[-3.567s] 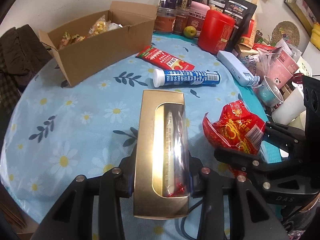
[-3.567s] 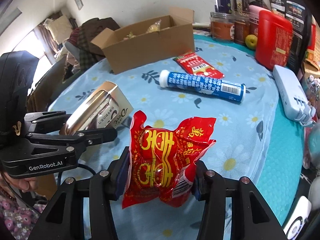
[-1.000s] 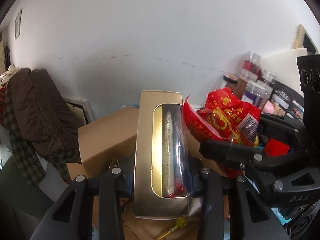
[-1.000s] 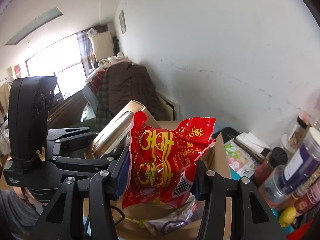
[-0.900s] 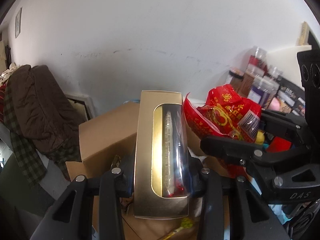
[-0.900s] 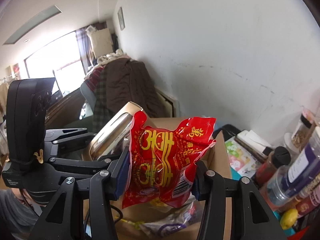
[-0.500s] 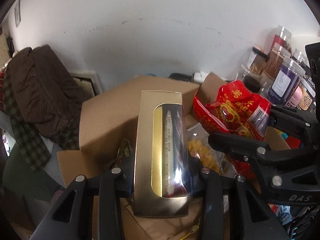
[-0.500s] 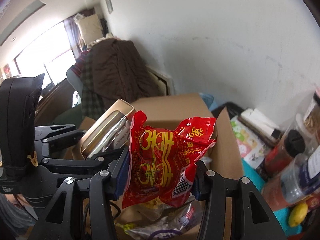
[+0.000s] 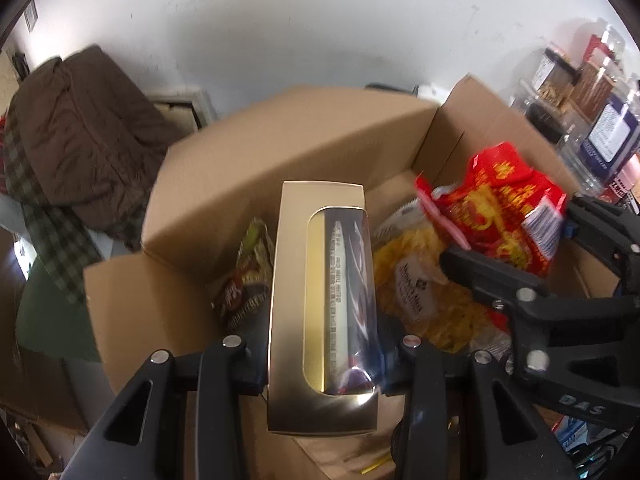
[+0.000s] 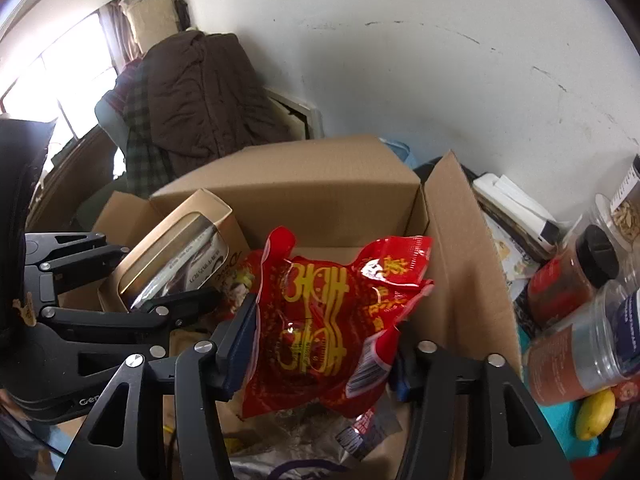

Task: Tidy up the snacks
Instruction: 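Lower both items into the box and open both tools, then withdraw both tools from the box toward the blue tube and red packet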

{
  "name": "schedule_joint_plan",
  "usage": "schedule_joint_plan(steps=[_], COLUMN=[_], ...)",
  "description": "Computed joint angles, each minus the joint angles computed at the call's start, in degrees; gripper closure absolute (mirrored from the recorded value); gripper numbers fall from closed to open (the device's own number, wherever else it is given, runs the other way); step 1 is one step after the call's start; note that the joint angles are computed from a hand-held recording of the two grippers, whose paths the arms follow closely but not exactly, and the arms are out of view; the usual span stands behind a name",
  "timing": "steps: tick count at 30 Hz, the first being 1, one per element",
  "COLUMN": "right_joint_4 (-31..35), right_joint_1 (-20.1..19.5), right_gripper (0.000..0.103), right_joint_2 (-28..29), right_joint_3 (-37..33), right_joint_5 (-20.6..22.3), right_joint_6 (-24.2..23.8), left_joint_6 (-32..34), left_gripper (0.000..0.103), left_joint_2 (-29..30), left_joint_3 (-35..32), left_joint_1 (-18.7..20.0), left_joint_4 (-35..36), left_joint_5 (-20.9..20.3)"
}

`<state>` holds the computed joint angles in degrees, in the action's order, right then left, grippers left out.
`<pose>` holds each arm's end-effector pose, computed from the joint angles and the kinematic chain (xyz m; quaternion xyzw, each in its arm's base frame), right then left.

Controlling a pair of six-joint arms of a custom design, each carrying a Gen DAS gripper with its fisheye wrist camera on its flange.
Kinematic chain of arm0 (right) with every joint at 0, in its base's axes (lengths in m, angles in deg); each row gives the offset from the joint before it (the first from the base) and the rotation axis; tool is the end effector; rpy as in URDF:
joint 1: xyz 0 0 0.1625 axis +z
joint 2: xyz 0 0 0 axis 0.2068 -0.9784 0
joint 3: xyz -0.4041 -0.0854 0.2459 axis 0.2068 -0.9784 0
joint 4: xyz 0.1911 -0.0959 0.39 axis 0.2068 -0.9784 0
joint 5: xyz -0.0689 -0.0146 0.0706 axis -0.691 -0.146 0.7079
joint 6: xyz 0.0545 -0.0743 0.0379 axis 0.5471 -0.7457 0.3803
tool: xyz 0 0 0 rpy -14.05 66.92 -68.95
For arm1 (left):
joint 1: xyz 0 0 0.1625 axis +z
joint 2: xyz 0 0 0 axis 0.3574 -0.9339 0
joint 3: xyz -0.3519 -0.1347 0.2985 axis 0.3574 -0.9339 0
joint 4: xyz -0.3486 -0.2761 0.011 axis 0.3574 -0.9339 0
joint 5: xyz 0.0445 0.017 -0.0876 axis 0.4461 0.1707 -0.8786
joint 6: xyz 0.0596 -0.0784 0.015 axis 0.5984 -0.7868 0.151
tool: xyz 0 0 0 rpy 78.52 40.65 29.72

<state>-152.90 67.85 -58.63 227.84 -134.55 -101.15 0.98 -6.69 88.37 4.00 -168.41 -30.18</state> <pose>0.0441 -0.3906 0.2539 0.3596 -0.8942 0.1495 0.2210 -0.3305 -0.3734 -0.0314 0.0774 0.9015 -0.2082 0.3713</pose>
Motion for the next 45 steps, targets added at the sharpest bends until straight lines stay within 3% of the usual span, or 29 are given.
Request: schedule_joint_plan(steps=[3, 8, 13, 20, 31, 45], right_joint_4=[0.72, 0.57, -2.73, -1.21, 4.46, 17.9], right_joint_1=[0.45, 1.8, 3.92, 4.58, 8.58, 11.12], right_gripper=[0.038, 0.035, 0.021, 0.017, 0.018, 0.018], right_joint_2=[-0.33, -0.62, 0.62, -2.7, -13.69, -35.46], right_joint_3=[-0.41, -0.41, -0.19, -0.22, 0.87, 1.57], right_joint_5=[-0.79, -3.99, -8.35, -8.05, -4.25, 2.67], right_joint_6=[0.58, 0.67, 1.6, 1.69, 1.85, 0.74], left_joint_6=[-1.49, -5.41, -6.75, -10.12, -14.16, -19.46], left_gripper=[0.062, 0.043, 0.042, 0.042, 0.042, 0.042], left_joint_2=[-0.01, -0.09, -1.17, -3.39, -7.39, -10.3], left_joint_3=[-0.26, -1.42, -1.41, -1.11, -1.61, -4.09], left_joint_1=[0.36, -1.92, -2.95, -5.83, -11.98, -23.31], left_joint_4=[1.35, 7.86, 9.63, 12.5, 18.86, 26.41], left_joint_5=[-0.88, 1.52, 0.9, 1.56, 4.14, 6.36])
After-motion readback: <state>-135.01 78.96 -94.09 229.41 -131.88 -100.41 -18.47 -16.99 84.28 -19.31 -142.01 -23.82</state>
